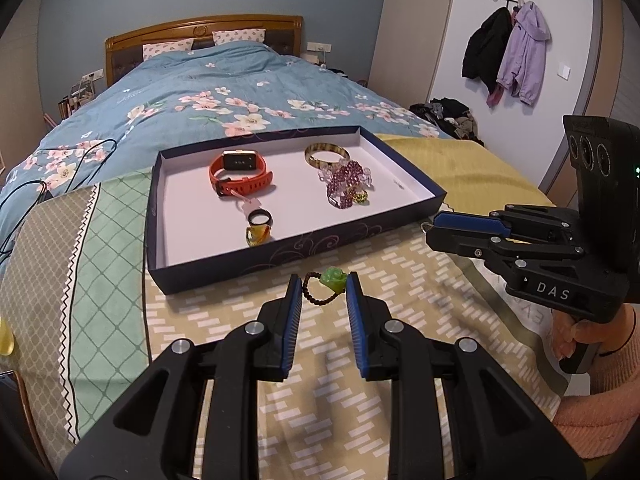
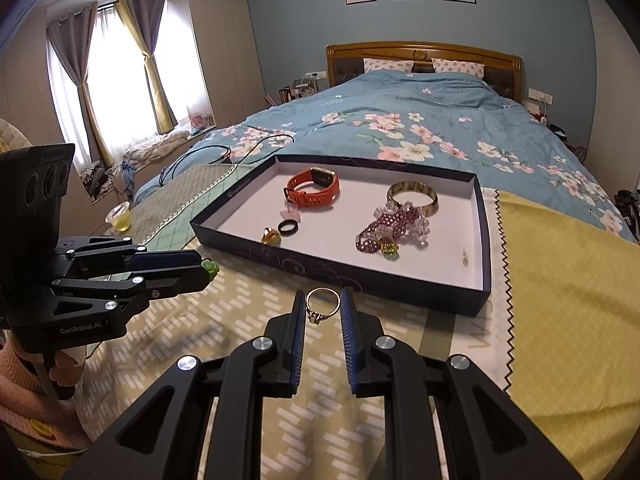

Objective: Organize jewelry

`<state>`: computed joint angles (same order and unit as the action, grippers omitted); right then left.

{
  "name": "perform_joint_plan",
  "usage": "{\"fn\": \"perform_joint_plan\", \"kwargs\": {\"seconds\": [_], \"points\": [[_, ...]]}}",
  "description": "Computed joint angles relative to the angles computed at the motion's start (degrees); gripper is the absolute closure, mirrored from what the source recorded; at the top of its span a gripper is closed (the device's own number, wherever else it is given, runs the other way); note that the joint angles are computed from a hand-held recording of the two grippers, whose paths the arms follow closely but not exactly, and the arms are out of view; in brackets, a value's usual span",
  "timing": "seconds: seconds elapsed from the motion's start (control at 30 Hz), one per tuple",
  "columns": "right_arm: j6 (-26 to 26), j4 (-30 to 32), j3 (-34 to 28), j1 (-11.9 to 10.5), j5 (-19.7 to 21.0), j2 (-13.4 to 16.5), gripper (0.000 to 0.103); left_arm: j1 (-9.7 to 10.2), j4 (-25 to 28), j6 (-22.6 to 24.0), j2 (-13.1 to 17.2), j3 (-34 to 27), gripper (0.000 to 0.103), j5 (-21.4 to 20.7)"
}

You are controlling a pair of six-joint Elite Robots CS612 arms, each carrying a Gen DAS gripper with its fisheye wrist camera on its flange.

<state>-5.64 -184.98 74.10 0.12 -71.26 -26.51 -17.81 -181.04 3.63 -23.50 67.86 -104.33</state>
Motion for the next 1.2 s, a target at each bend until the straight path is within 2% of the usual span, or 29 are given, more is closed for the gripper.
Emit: {"fn": "perform_joint_plan", "kwargs": {"seconds": [0.13,0.2,0.47,0.57,0.67,0.8,0.97,1.07,1.17,1.2], "points": [[0.2,-0.4,-0.3,0.0,0.4,0.1,0.088,0.10,-0.8,-0.6,-0.1,0.1,0.080,0.0],[0.4,-0.6,-0.3,0.0,0.4,0.1,0.088,0.10,-1.2,-0.7,-0.2,0.2,0.084,0.0],[0.8,-0.8,-0.7,0.0,0.8,0.2,0.088,0.26,-1.5,-0.8,-0.3,0.2,0.084,-0.1],[0.6,-0.3,-0.8,0.0,0.8,0.3,0.088,0.41,0.4,-0.5,0.1,-0.5,0.083,-0.6],[0.7,0.5,-1.1,-0.1,1.2,0.4,0.088,0.71,4.2,-0.1,0.9,-2.2,0.069,-2.0],[0.9,1.2,-1.5,-0.1,1.5,0.7,0.088,0.59,8.9,0.6,2.3,-5.0,0.066,-1.8],[1.0,1.5,-1.7,-0.1,1.8,0.9,0.088,-0.23,12.6,1.9,3.8,-8.5,0.064,1.3],[0.9,1.8,-1.9,-0.2,2.0,1.0,0.088,-0.52,15.3,1.8,4.7,-10.5,0.067,2.3],[0.9,2.3,-2.1,-0.2,2.1,1.2,0.088,-0.75,15.4,1.8,5.0,-11.1,0.068,3.0],[0.9,2.4,-2.2,-0.3,2.2,1.3,0.088,-0.73,15.6,1.7,5.1,-11.3,0.075,2.8]]}}
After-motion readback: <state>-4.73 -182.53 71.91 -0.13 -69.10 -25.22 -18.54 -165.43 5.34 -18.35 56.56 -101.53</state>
